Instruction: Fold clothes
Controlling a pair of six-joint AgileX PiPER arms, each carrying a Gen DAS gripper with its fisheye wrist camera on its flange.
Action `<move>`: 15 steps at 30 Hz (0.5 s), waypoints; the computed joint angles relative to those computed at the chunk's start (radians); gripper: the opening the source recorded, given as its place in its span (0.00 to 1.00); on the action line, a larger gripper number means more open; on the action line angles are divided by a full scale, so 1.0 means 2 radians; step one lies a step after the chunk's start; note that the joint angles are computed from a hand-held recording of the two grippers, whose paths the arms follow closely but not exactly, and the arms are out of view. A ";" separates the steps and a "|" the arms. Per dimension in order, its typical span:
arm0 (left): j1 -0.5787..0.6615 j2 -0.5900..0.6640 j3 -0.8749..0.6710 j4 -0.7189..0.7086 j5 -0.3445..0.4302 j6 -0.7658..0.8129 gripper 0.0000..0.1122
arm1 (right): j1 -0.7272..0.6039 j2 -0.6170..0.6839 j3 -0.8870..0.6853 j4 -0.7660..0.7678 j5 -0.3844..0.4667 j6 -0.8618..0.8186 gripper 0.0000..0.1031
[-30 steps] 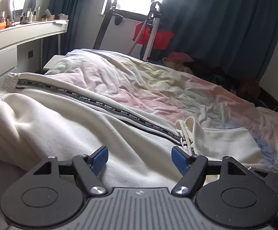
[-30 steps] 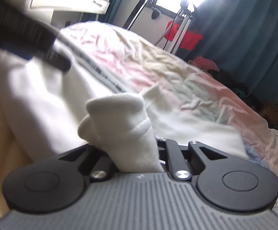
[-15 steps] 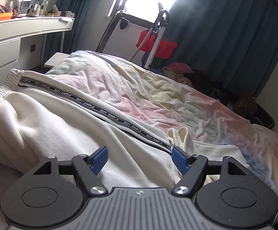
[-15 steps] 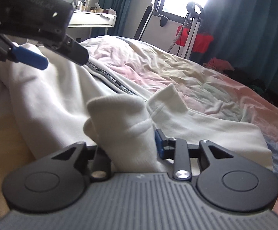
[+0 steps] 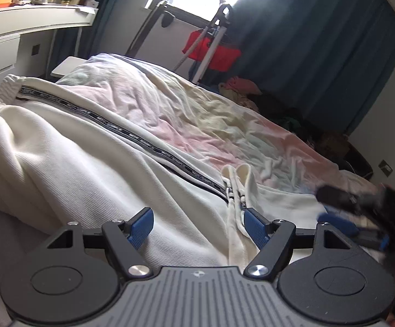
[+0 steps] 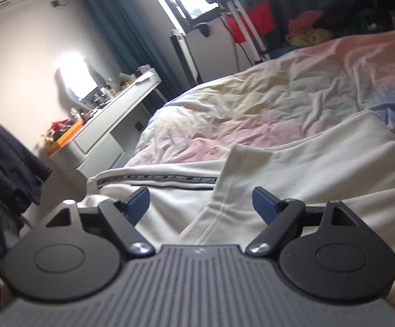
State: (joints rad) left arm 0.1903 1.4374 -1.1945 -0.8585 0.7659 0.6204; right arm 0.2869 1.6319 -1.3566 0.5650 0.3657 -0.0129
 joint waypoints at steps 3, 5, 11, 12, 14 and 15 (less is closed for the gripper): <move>-0.014 0.001 0.005 -0.017 0.021 0.034 0.67 | -0.026 0.083 -0.104 0.010 0.049 -0.010 0.75; -0.026 0.003 0.011 -0.028 0.033 0.054 0.67 | -0.032 0.141 -0.176 0.000 0.079 0.001 0.73; -0.058 0.040 0.011 -0.022 0.045 0.053 0.58 | -0.016 0.263 -0.315 -0.094 0.125 0.054 0.65; -0.063 0.046 0.009 -0.017 0.040 0.046 0.58 | -0.012 0.271 -0.317 -0.111 0.124 0.058 0.65; -0.074 0.059 0.002 -0.005 0.030 0.038 0.54 | -0.003 0.278 -0.305 -0.141 0.104 0.061 0.65; -0.077 0.061 0.002 -0.003 0.026 0.038 0.53 | 0.003 0.281 -0.306 -0.158 0.100 0.064 0.65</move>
